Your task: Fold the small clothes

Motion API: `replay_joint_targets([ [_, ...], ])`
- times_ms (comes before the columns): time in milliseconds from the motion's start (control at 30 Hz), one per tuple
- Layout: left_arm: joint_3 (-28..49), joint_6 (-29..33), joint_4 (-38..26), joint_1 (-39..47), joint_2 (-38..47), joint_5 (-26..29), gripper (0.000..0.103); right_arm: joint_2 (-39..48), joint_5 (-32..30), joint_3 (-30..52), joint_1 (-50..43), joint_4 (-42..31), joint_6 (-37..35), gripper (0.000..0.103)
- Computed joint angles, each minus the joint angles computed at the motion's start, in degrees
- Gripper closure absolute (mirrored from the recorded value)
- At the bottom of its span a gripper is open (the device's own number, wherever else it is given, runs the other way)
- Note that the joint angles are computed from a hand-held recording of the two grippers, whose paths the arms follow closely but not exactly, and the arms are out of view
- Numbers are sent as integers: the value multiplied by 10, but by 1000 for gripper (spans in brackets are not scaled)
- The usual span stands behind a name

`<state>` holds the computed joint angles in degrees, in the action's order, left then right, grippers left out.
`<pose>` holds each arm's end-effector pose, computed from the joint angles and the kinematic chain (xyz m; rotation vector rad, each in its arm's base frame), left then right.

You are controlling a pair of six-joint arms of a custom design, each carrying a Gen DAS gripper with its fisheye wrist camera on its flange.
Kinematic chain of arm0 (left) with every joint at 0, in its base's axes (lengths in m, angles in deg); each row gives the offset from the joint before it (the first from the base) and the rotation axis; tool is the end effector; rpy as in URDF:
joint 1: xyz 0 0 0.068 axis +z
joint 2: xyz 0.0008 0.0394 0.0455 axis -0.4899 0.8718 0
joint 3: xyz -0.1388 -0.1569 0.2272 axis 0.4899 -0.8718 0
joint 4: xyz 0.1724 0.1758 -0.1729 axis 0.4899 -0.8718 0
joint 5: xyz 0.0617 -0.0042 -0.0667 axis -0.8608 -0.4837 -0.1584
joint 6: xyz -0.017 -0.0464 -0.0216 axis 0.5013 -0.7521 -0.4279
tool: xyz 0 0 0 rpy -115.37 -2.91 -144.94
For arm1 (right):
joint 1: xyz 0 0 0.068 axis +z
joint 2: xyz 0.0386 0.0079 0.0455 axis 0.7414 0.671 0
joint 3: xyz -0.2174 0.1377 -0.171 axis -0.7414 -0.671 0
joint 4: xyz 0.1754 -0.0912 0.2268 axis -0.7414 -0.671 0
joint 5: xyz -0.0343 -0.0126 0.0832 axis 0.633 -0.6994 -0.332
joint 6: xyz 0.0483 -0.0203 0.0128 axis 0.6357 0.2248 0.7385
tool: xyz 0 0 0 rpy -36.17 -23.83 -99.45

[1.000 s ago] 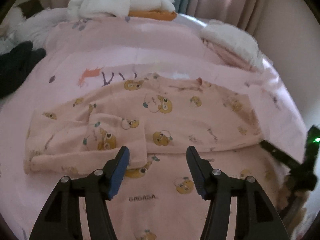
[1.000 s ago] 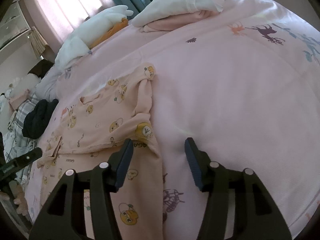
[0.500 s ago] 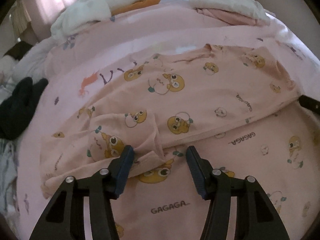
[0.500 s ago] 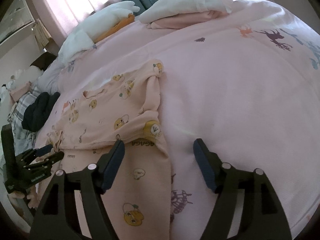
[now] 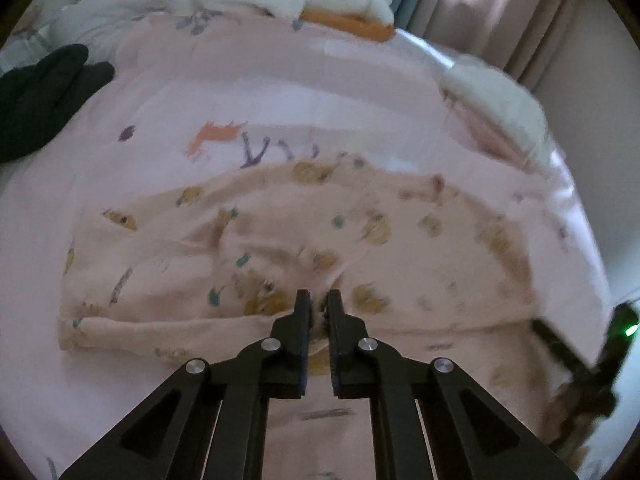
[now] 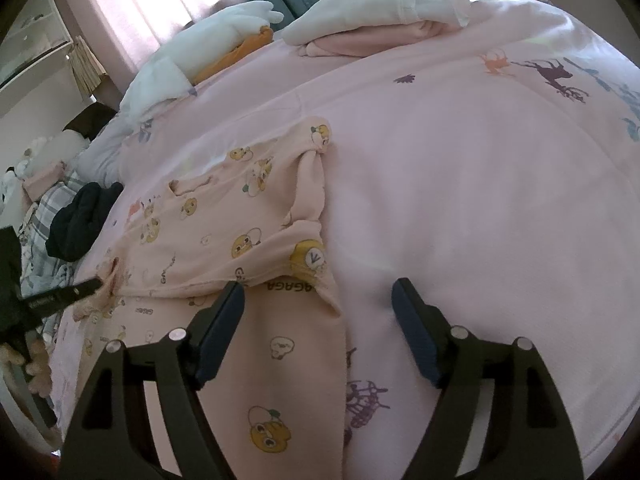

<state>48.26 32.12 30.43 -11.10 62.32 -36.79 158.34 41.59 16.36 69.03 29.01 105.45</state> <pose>0.3490 0.0977 0.0738 0.1538 2.5435 -0.4082 0.2450 0.0930 -0.0026 0.3958 2.3223 0.4672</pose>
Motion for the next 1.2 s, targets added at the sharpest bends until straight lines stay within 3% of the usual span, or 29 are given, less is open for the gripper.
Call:
replay_joint_targets([
  [167, 24, -35, -64, -14, -32, 77, 103, 2, -4, 0, -1, 6, 2, 26],
  [233, 19, -50, -66, -26, -51, 80, 103, 4, -7, -1, -3, 10, 3, 26],
  [333, 1, -41, -57, -57, -81, 53, 103, 6, -10, -3, -5, 16, 3, 26],
  [367, -15, -35, -34, -67, -90, 27, 103, 8, -12, -4, -6, 22, 4, 26],
  [400, -37, -25, 6, -85, -102, -35, 103, 11, -16, -6, -9, 29, 4, 25],
  [433, -54, -13, 36, -99, -106, -86, 100, 15, -22, -8, -12, 37, 4, 24],
  [500, -72, 13, 83, -126, -92, -193, 83, 18, -29, -9, -16, 43, 4, 24],
  [567, -79, 37, 115, -137, -67, -253, 46, 17, -30, -9, -16, 42, 3, 23],
  [633, -94, 70, 137, -130, -57, -241, 41, 15, -30, -9, -16, 39, 0, 22],
  [733, -119, 123, 180, -127, -42, -231, 39, 14, -38, -6, -17, 35, -8, 16],
  [800, -142, 161, 263, -147, -12, -300, 38, 12, -34, -4, -13, 28, -12, 14],
  [867, -134, 191, 298, -159, 24, -359, 38, 10, -30, -3, -9, 22, -13, 14],
  [1133, -111, 223, 277, -146, 51, -361, 39, 3, -26, -1, -7, 9, -16, 13],
  [1200, -107, 226, 265, -147, 45, -378, 53, 2, -28, -2, -8, 10, -16, 13],
])
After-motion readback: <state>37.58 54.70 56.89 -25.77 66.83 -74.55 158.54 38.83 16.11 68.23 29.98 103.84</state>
